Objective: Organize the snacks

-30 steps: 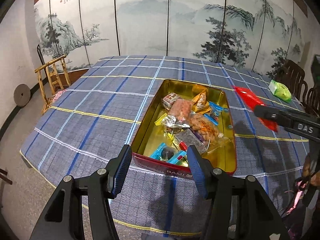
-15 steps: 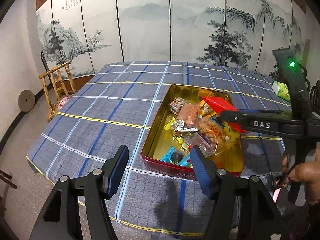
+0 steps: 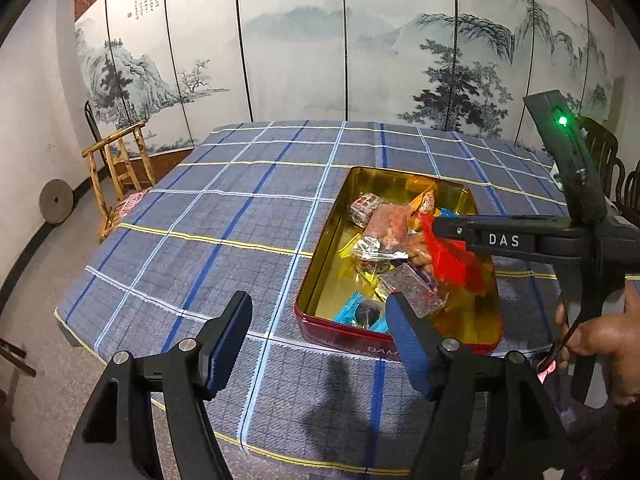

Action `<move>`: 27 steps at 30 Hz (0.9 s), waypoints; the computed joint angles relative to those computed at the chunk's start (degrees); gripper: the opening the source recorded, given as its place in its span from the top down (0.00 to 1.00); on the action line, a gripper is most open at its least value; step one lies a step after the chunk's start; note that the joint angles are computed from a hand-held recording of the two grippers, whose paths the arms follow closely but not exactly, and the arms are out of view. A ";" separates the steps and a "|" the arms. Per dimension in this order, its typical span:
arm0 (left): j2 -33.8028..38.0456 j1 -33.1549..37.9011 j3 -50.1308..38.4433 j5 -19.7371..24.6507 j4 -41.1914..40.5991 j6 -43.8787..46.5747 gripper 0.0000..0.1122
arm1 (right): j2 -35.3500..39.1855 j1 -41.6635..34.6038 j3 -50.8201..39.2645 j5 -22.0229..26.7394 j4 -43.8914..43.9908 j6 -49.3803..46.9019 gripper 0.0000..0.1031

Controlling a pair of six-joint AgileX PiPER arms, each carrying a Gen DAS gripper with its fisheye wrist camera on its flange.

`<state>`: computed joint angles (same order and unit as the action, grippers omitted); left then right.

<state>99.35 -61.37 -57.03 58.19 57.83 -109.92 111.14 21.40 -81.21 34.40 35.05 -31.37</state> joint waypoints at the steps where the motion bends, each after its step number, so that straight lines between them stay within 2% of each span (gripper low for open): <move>1: -0.02 0.06 0.08 0.00 0.01 -0.01 0.41 | 0.01 0.08 0.08 0.03 0.10 -0.10 0.56; 12: 0.05 -0.36 0.30 0.79 0.56 -0.93 0.41 | -3.96 -0.02 5.17 -1.57 6.47 -7.04 0.55; 16: 0.41 -1.38 -0.15 2.13 1.54 -1.73 0.41 | -7.84 0.91 9.88 -5.03 7.85 -10.68 0.55; 19: 1.17 -3.04 -0.54 4.70 3.53 -3.59 0.40 | -11.79 1.82 14.41 -8.90 9.54 -14.00 0.53; 21: 1.41 -3.93 -0.56 5.97 4.87 -4.86 0.39 | -14.45 2.51 17.40 -11.89 10.72 -16.24 0.45; 23: 1.59 -4.59 -0.44 7.18 5.71 -6.23 0.39 | -18.36 3.47 21.78 -16.22 14.11 -20.80 0.30; 25: 2.02 -5.43 -0.80 9.04 6.25 -7.29 0.39 | -21.68 4.16 25.31 -19.47 19.37 -26.62 0.24; 27: 2.19 -6.61 -1.16 11.26 6.94 -8.07 0.39 | -25.24 5.87 28.91 -24.53 20.41 -28.24 0.18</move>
<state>101.54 -67.98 -58.19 69.46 64.77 -117.99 85.90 27.27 -52.30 9.86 55.46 -59.61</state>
